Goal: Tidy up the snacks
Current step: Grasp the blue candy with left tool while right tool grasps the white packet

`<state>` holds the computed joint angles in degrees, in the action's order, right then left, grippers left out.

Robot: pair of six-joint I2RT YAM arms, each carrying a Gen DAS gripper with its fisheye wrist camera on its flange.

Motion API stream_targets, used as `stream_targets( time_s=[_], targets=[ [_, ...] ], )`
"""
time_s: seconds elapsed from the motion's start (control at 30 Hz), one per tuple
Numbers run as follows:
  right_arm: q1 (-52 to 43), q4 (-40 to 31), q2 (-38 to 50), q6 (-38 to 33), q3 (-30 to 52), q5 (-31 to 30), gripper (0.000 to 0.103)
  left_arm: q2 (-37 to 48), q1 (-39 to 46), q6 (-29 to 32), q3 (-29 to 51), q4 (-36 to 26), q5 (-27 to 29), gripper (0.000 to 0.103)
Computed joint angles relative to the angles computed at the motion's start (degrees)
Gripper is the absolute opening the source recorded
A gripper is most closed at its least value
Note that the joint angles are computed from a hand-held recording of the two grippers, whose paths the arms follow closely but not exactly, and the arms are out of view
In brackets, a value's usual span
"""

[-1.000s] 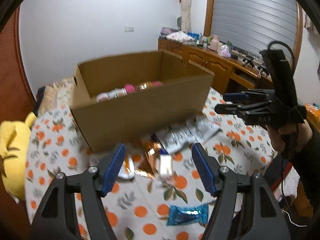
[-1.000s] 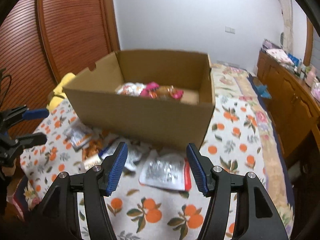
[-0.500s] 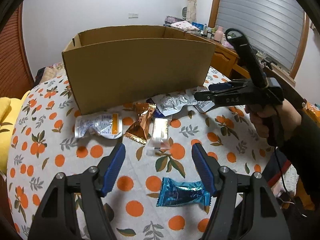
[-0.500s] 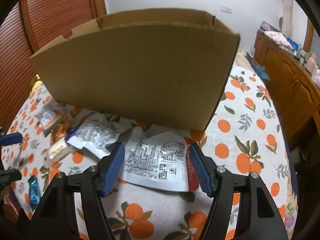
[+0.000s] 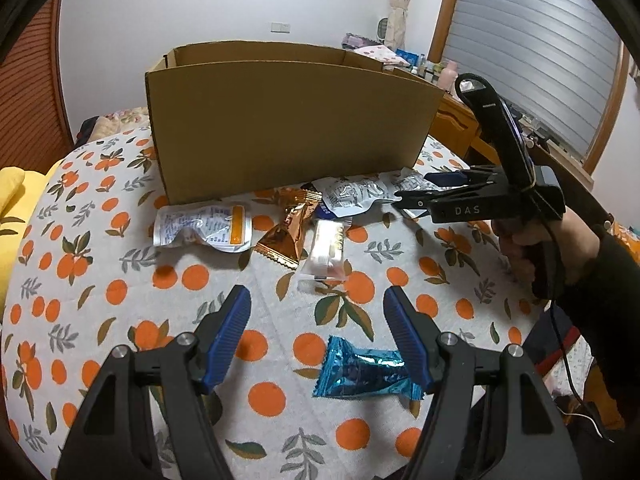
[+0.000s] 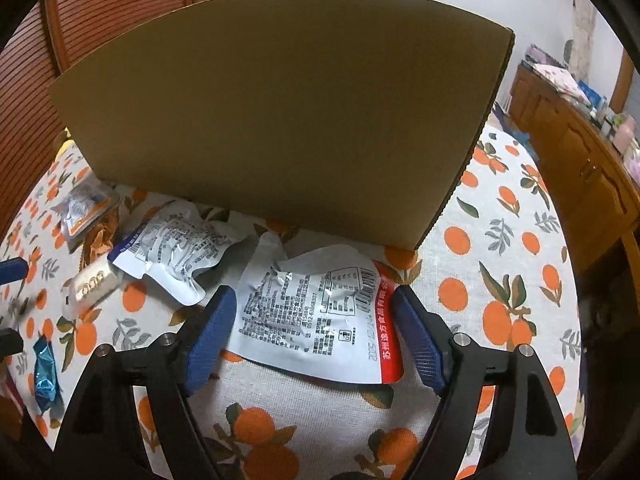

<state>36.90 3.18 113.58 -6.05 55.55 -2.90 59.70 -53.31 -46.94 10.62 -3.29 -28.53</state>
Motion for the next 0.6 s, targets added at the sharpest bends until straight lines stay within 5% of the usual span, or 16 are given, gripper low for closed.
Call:
stream_targets(
  time_s=[0.2,0.6],
  targets=[
    [-0.31,-0.13,-1.73,0.01,-1.5,-0.68,0.048,1.56,-1.85,-2.17,-0.4,0.77,-0.72,0.069],
    [-2.15,5.65,-8.12,0.9,-9.81,-4.07,0.034,8.48,-9.03,-8.12,0.61,3.09,-3.89,0.069]
  ],
)
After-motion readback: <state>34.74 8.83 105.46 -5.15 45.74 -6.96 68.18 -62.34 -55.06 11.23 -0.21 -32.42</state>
